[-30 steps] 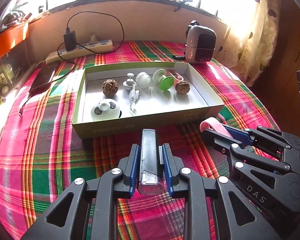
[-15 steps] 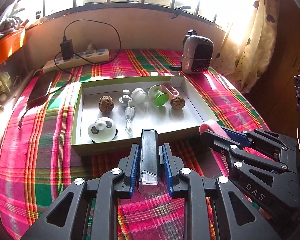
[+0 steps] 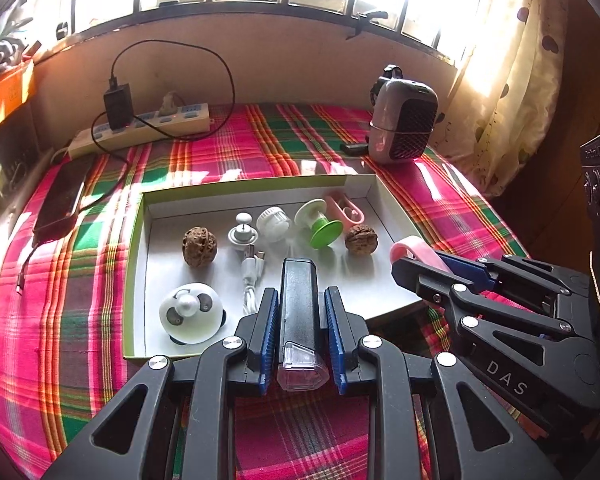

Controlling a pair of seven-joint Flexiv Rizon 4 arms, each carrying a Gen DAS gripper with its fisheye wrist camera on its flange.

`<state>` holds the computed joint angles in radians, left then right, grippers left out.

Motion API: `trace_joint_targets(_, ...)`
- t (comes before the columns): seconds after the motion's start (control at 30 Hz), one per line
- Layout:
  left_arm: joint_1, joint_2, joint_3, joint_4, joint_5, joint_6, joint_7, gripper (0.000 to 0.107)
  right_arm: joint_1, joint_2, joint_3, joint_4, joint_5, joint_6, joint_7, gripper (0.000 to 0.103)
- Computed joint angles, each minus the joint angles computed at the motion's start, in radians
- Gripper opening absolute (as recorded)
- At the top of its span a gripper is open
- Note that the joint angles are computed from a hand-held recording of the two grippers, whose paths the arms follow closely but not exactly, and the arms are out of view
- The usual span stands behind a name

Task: Organize objects
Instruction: 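Carry the pink object into the tray with the right gripper while the left gripper carries the black object there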

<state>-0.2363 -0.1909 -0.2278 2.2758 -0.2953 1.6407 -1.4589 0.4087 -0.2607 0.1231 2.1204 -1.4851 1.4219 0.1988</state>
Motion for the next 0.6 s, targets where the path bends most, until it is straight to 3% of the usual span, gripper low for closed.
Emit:
trace_joint_targets(0.13,0.013,-0.032,-0.009,-0.03,-0.005,-0.011,0.004,0.021,0.007,-0.031,-0.004,-0.018,0.072,0.007,-0.081,0.019)
trace_joint_targets(0.6,-0.035,-0.103,0.07,-0.113,0.063,-0.067,-0.036,0.021,0.078,-0.098,-0.069,-0.037,0.284,0.051,-0.277,0.019)
